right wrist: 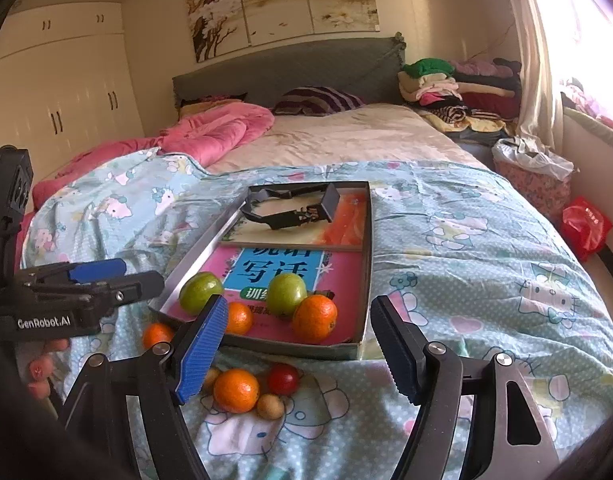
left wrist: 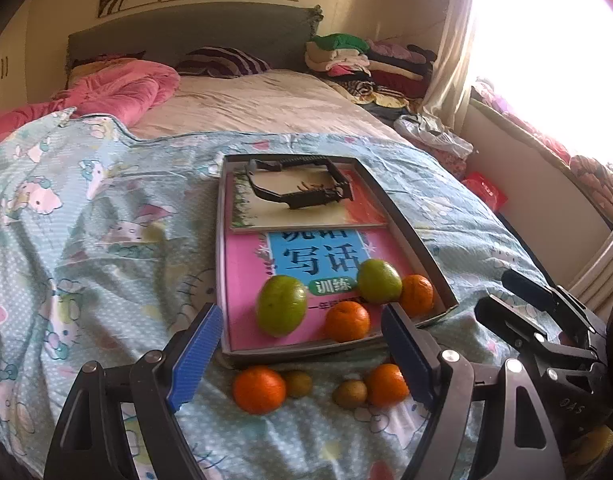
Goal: Organize fruits
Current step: 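Withdraw both tools toward the remaining fruit in front of the tray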
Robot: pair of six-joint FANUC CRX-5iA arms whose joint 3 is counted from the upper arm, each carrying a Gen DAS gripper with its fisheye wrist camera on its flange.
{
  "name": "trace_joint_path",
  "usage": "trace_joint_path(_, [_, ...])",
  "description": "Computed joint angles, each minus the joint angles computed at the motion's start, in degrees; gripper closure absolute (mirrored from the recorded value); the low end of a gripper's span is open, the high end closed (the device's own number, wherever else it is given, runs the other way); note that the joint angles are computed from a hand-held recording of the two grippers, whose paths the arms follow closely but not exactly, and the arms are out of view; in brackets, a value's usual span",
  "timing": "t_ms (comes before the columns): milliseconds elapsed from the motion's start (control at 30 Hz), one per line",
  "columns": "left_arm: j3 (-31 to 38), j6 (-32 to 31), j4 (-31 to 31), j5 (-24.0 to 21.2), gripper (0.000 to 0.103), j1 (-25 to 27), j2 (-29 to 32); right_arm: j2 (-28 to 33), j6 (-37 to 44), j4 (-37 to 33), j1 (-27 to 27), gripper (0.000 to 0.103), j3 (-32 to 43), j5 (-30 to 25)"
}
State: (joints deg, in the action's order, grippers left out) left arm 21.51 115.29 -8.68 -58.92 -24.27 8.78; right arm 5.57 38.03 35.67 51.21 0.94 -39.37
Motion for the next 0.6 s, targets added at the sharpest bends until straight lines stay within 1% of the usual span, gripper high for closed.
trace_joint_path(267, [-1.68, 2.88, -2.86, -0.84, 0.022, 0.53, -2.68, 0.05, 1.04, -0.64, 0.83, 0.028, 0.23, -1.03])
trace_joint_path(433, [-2.63, 2.90, -3.10, -1.58, 0.022, 0.61, -3.34, 0.26, 2.64, -2.18, 1.29, 0.028, 0.59, -1.54])
trace_joint_path(600, [-3.77, 2.71, -3.40, -2.81, 0.022, 0.49, -3.62, 0.65, 6.23, -4.79, 2.10, 0.028, 1.08, -2.24])
